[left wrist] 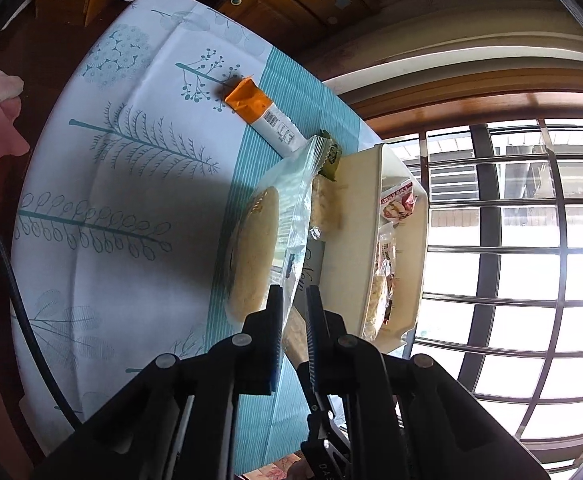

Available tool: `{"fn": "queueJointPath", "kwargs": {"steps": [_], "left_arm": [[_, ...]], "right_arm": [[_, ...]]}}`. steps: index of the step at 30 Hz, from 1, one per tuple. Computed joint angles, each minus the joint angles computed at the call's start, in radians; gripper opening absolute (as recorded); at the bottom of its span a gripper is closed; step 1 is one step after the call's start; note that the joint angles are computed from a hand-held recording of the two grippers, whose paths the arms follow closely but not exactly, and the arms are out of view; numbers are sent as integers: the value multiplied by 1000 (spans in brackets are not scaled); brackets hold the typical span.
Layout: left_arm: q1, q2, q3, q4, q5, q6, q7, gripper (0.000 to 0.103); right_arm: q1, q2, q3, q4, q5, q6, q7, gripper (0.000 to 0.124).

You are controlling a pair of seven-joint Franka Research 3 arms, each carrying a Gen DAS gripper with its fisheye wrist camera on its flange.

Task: Organize snacks
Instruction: 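Grasp the large clear white-printed packet with left tool while right tool holds the wafer pack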

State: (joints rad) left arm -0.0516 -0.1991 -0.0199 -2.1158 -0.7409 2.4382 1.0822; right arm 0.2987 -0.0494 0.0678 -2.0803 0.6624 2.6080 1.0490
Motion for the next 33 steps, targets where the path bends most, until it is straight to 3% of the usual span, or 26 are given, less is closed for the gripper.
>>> {"fn": "queueJointPath", "kwargs": {"steps": [8,17,28,33], "left_arm": [[16,33,-7,13,52,-29,-30,21],[48,113,-35,94,191,-111,-96,50],[78,166,-56,82,280,-204,-176,51],[80,174,-61,84,297,-221,-189,72]], "right_arm": [[-1,-31,-7,-32,19,32,-26,60],[-11,-25,-24,-25,62,8,-71,60],[-32,-12,-31,1,84,-20,-132,60],[-41,-4,-32,15,87,-43,-150,60]]}}
